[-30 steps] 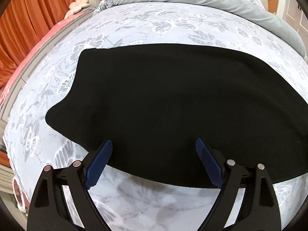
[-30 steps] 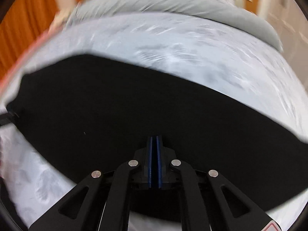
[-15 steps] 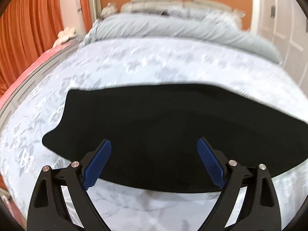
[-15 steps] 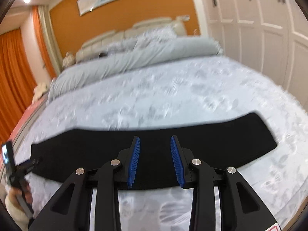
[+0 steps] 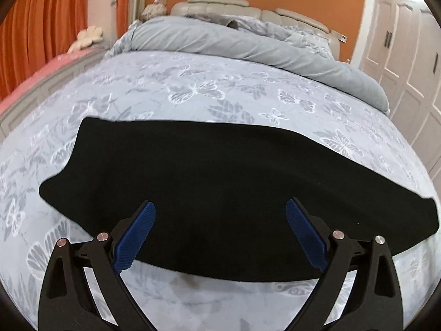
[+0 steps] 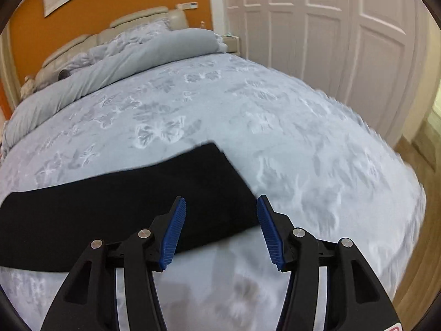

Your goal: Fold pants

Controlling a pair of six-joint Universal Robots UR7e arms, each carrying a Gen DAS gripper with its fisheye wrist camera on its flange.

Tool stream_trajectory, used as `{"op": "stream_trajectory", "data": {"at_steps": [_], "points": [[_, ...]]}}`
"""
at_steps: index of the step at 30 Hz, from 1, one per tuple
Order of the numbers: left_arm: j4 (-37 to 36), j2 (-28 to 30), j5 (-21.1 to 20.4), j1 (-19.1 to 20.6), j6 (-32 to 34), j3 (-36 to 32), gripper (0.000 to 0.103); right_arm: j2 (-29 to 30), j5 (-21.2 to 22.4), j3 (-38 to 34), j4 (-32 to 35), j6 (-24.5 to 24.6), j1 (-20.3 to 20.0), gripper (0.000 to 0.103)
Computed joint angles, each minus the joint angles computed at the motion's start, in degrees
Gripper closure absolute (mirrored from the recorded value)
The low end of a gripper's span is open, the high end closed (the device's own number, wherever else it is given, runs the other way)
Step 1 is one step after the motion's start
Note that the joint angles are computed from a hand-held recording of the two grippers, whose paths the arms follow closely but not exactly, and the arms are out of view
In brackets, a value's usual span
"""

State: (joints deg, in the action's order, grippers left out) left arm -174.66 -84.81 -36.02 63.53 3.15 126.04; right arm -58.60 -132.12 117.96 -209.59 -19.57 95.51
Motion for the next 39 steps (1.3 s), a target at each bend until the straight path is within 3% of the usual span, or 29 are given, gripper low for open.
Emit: {"op": "stream_trajectory", "data": {"at_steps": [5,6,8,9,11,12,14,16,18,21,23,24,26,29,30,32,34,36,38,39], "points": [[-1.66,1.83,-2.63,0.58,2.10,-0.22,0.008,2.18,4.08,-7.44,9.57,0.89,-3.04,0.038],[-1.10,2.01,-3.69,0.95,1.84,-0.48,0.008,2.69,3.63,-9.34,13.52,1.98,-3.36,0.048],[-2.35,3.11,-3.17,1.00,3.22,-0.58,0.008,3.46,5.60,-10.43,14.92,2.09,-3.84,0.095],[-3.29,3.69,-2.56,0.88,4.27,-0.54,0.008,3.27,7.31,-9.73,12.02,0.58,-3.40,0.096],[-5.71,4.99,-1.53,0.63,6.76,-0.50,0.008,3.79,7.69,-8.53,3.62,-4.70,-2.22,0.096],[-6.47,5.54,-1.14,0.59,7.52,-0.57,0.008,3.40,7.16,-8.50,2.92,-5.51,-2.55,0.096],[-6.23,6.88,-0.68,0.85,8.21,-1.27,0.008,4.17,3.37,-10.47,8.71,-4.02,-4.66,0.094],[-4.31,7.52,-1.06,1.32,7.38,-1.99,0.008,3.78,5.07,-9.87,11.16,-3.16,-6.36,0.089],[-2.76,7.68,-1.09,1.50,6.59,-2.16,0.008,3.48,4.85,-7.93,4.46,-4.44,-5.15,0.081],[-4.06,7.44,-1.26,1.19,7.17,-1.61,0.008,1.12,10.15,-3.15,-2.78,-2.63,-4.26,0.083],[-4.68,7.46,-1.39,1.06,7.33,-1.51,0.008,-0.10,13.91,-1.63,1.54,-1.48,-4.68,0.102],[-4.52,7.59,-1.18,1.01,7.29,-1.55,0.008,-0.13,13.89,-2.06,5.06,-0.11,-4.84,0.103],[-3.58,7.55,-0.92,1.00,6.76,-1.57,0.008,2.25,8.20,-4.40,9.08,-0.90,-5.36,0.103],[-2.26,6.88,-1.02,1.00,5.97,-1.32,0.008,1.61,7.94,-4.10,6.73,2.54,-5.97,0.103],[-2.91,6.91,-0.93,1.00,6.18,-1.24,0.008,1.32,8.15,-4.06,5.68,2.38,-5.32,0.097],[-3.73,6.95,-1.27,1.13,5.88,-1.34,0.008,0.76,11.36,-4.62,6.57,1.74,-4.27,0.097],[-3.53,6.96,-2.28,1.45,4.95,-1.80,0.008,2.60,10.48,-8.04,8.83,-0.16,-3.18,0.096],[-3.13,6.89,-2.39,1.52,4.40,-1.90,0.008,5.01,7.69,-12.58,12.89,-0.61,-3.17,0.095],[-2.93,6.81,-1.99,1.44,4.57,-1.73,0.008,7.94,2.39,-16.97,14.20,-0.17,-3.07,0.084],[-3.20,6.78,-1.73,1.38,4.96,-1.65,0.008,9.33,0.59,-18.64,13.88,0.45,-3.44,0.074]]}}
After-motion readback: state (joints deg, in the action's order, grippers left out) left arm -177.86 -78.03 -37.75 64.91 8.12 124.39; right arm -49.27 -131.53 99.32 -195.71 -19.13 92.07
